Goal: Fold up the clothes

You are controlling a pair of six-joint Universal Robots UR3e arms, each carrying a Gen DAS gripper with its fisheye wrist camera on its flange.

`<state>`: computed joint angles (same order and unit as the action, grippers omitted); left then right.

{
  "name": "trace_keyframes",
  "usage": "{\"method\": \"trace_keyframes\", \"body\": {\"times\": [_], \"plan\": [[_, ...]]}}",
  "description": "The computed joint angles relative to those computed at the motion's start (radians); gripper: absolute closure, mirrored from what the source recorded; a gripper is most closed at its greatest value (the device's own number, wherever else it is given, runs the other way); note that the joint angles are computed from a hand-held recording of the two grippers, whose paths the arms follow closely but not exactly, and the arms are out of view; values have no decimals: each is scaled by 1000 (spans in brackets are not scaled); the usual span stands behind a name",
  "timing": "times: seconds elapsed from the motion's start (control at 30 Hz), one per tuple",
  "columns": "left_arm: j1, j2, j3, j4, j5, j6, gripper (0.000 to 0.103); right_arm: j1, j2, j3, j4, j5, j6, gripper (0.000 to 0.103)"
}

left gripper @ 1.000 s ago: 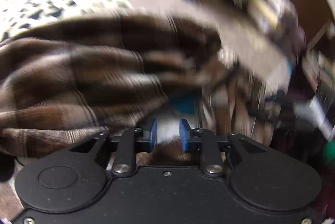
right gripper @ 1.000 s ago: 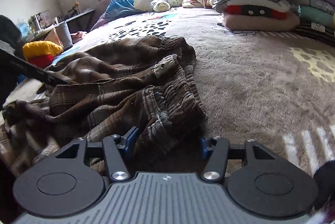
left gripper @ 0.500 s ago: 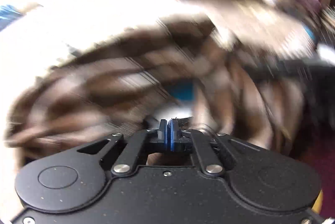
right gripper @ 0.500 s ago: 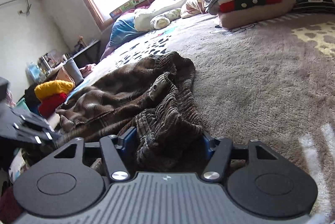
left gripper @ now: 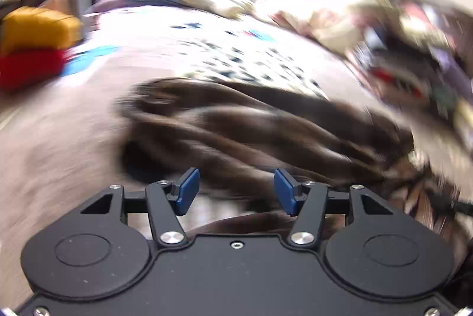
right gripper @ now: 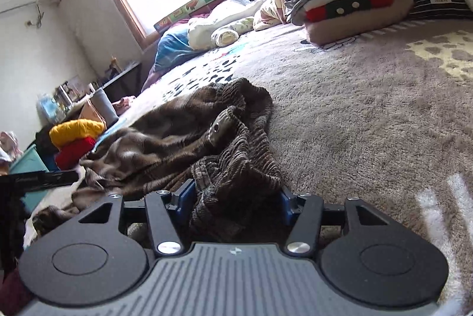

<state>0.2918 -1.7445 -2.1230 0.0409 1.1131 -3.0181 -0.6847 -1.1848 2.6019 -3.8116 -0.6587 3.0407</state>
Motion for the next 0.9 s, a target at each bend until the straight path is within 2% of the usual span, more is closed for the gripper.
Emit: {"method": "trace_keyframes", "body": {"times": [0.1,0.17,0.27,0.3,0.4,0.43,0.47,0.5,0.53,0.57,0.63,0.67,0.7,0.77,0.8,0.83,0.9], "plan": [[169,154,-149,-44,-103,33,48,1,21,-1,-62,11,26,42],[304,292,-232,-180,-210,122,47,-6,35,7,-110,16,54,41],[410,402,-288,-313,-277,207,43,-14,64,6,-178,20,110,34],[409,377,-262,-353,-293,218,39,-7,65,-5,-166,16,112,34],[365,244,-203,-346,-303,165,37,36,53,-50,-89,-28,95,35],[338,200,-191,-288,-284,125,38,45,42,-60,-57,-41,83,38],[315,161,-180,-237,-266,89,39,52,32,-66,-26,-52,71,45],[302,143,-178,-191,-260,74,80,59,21,-73,3,-63,59,60],[293,133,-176,-153,-252,52,84,60,-2,-71,41,-73,38,64],[309,165,-185,-142,-244,-22,84,58,-18,-60,37,-85,36,66],[397,226,-220,-136,-322,-133,84,36,-48,-23,8,-82,52,67],[389,205,-191,-142,-287,-148,83,36,-56,-14,17,-88,44,67],[339,156,-137,-164,-195,-115,83,41,-63,-9,34,-99,33,67],[221,49,-35,-228,-12,8,80,77,-43,-18,23,-145,25,64],[197,40,-37,-199,30,42,77,81,-41,-22,22,-149,20,62],[196,65,-47,-207,47,44,70,69,-44,-16,19,-131,22,55],[193,117,-67,-219,85,46,45,26,-58,17,6,-96,34,46]]}}
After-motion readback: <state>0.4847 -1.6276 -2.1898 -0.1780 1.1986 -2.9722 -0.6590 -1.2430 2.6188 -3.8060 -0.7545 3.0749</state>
